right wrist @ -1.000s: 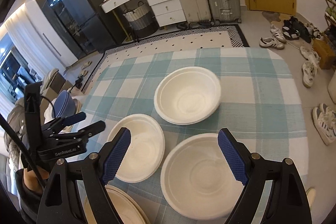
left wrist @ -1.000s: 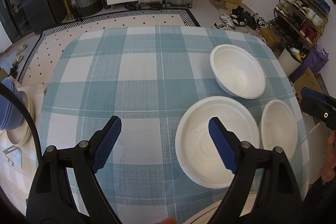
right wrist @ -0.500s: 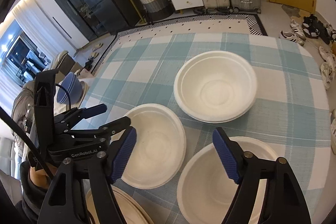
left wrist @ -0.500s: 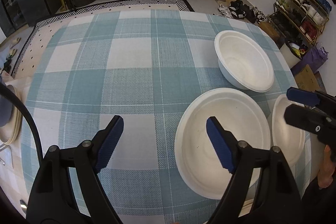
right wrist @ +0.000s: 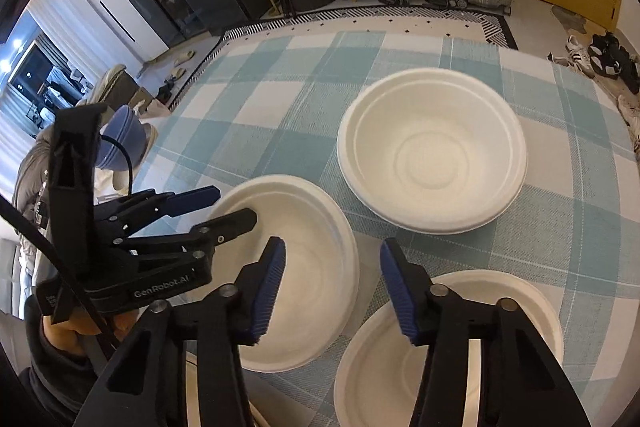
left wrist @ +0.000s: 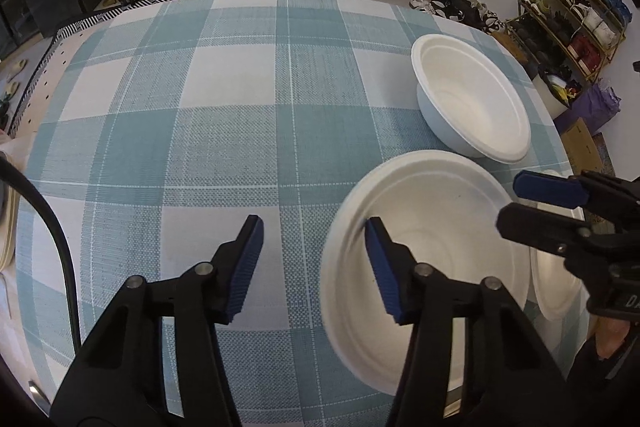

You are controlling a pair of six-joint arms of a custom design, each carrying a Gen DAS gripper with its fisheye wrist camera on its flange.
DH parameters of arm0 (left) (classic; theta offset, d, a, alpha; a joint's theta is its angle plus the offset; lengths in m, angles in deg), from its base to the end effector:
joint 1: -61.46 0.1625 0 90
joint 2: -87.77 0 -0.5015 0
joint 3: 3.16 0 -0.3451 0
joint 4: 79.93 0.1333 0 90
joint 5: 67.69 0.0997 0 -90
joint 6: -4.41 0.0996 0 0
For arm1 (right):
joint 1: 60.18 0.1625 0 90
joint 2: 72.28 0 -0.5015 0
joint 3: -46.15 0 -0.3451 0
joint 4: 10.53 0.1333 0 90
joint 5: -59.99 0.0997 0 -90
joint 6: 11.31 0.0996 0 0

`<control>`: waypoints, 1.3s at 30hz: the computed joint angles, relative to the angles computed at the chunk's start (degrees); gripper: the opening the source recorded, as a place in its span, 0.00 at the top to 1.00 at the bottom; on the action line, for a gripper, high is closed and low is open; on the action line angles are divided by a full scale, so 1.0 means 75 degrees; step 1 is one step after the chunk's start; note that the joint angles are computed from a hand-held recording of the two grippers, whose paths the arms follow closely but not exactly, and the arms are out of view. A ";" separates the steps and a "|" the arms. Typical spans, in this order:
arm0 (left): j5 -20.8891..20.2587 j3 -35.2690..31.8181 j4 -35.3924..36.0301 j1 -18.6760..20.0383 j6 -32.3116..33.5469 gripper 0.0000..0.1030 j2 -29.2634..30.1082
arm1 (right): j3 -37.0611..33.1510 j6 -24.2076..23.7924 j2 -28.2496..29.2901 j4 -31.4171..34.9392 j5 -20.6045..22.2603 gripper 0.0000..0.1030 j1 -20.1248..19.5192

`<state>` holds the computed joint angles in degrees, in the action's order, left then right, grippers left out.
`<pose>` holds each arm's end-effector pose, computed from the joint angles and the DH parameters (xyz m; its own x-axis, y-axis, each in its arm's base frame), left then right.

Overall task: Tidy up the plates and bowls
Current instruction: 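Close the left tool on a white bowl rim while the right tool grips another bowl, then carry the held white bowls together and lower one into the other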

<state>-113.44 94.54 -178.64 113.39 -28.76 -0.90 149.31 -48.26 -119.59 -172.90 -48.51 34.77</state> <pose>-0.1189 -0.4807 0.5378 -0.8074 -0.0584 -0.5871 0.2089 0.9023 -0.3771 0.1579 -0.6450 0.1833 -0.7115 -0.5677 0.4140 -0.6387 0.7682 -0.0444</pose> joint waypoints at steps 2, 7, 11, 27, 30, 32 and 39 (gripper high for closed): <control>-0.0031 0.0005 -0.0019 0.0015 0.0054 0.61 0.0016 | -0.0026 -0.0030 0.0036 0.0064 -0.0012 0.58 -0.0011; -0.0118 0.0020 -0.0037 0.0034 0.0165 0.77 0.0049 | -0.0041 -0.0078 0.0094 0.0210 -0.0013 0.75 -0.0003; -0.0115 0.0084 -0.0115 0.0000 0.0255 0.80 0.0013 | -0.0022 -0.0034 0.0082 0.0269 0.0091 0.80 -0.0016; 0.0032 -0.0010 -0.0001 -0.0486 0.0077 0.82 -0.0140 | 0.0289 0.0021 -0.0316 -0.0060 0.0505 0.85 -0.0044; 0.0101 -0.0074 0.0137 -0.0690 -0.0035 0.82 -0.0139 | 0.0400 0.0007 -0.0481 -0.0156 0.0584 0.85 -0.0058; 0.0120 -0.0118 0.0235 -0.0844 -0.0116 0.82 -0.0126 | 0.0491 -0.0004 -0.0600 -0.0238 0.0611 0.85 -0.0078; 0.0144 -0.0125 0.0492 -0.1373 -0.0341 0.82 0.0001 | 0.0814 -0.0003 -0.1070 -0.0447 0.0732 0.85 -0.0236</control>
